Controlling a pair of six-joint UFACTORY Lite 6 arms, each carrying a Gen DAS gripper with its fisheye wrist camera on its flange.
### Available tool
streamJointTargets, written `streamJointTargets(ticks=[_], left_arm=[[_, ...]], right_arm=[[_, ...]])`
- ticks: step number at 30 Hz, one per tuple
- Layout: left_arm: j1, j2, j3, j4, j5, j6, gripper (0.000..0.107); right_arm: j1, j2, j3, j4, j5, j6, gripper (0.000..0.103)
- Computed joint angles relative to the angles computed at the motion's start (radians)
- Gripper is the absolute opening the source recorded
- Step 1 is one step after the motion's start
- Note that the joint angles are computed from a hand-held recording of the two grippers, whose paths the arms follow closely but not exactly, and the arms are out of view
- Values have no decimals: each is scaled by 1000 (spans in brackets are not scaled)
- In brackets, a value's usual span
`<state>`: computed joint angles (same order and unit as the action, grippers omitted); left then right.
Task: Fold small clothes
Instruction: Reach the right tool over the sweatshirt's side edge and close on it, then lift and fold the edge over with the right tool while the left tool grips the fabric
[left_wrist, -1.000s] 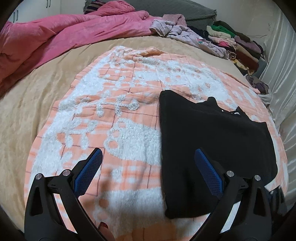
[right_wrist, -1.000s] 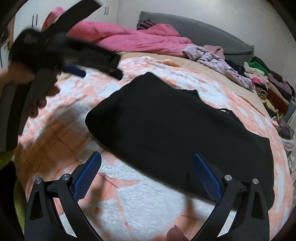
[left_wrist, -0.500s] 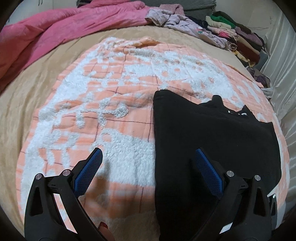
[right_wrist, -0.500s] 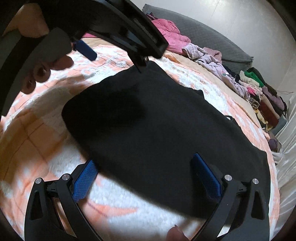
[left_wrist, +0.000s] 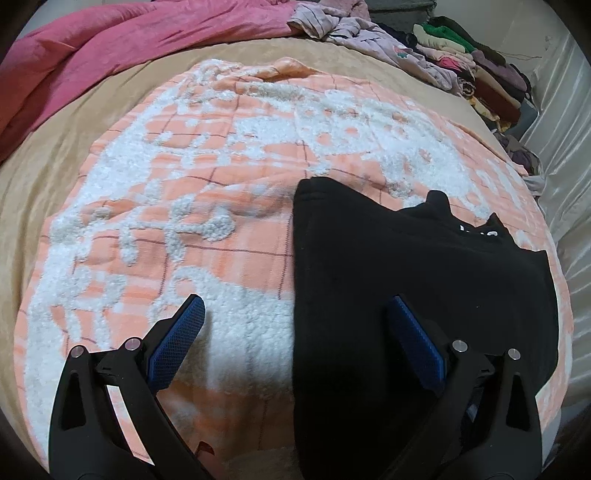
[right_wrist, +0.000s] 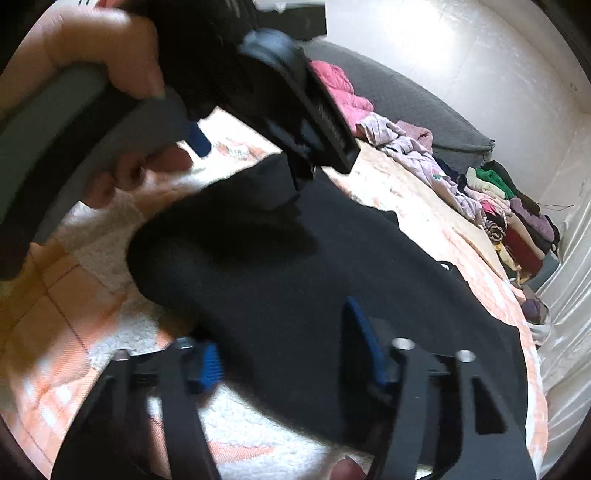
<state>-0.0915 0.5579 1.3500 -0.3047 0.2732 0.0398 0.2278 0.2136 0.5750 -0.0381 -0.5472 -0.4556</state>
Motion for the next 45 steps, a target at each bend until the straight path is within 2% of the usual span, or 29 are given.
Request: streamJointTargets(ticks=[2,4,7,9,11,14,16,17,19,23,25,31,39,45], left_arm=[[3,11,11,-60,12,52,93],[16,21,18,-203,40,176,93],[22,19,11,-294,58,243,93],[30,10,0,-422,82,347,93],[30,6,-1,-495,107,402,92],[9,2,0,-513,119,405,77],[-5,-4,-1,-554,131,434,58],[-13,-7,0,-556,134,433,52],[-44,-28,-4,-508,120,370,34],[-91,-78,-6,-401,94,248,24],[-128,-109,0,-294,79,137,20],[-231,-139,66,-6,78,-167,19],[-372,-102,206,331,129,-521,19],[-455,-35,324,468,189,-668,19]], right_arm=[[-39,-35,-19,-110,-5,96,27],[-82,-63,-23,-232,-3,207,20],[-168,-98,-15,-469,-1,441,18],[-221,-110,-1,-618,-4,590,17],[-260,-135,-11,-712,-26,676,16],[-315,-154,-13,-842,-54,799,16],[-336,-168,-16,-890,-64,840,15],[-334,-185,-31,-892,-65,846,13],[-354,-206,-42,-932,-79,872,9],[-415,-240,-53,-999,-126,912,7],[-452,-240,-46,-1029,-145,940,7],[-593,-276,-47,-1151,-224,1054,7],[-792,-253,-17,-1286,-363,1138,7],[-913,-222,3,-1367,-440,1185,6]])
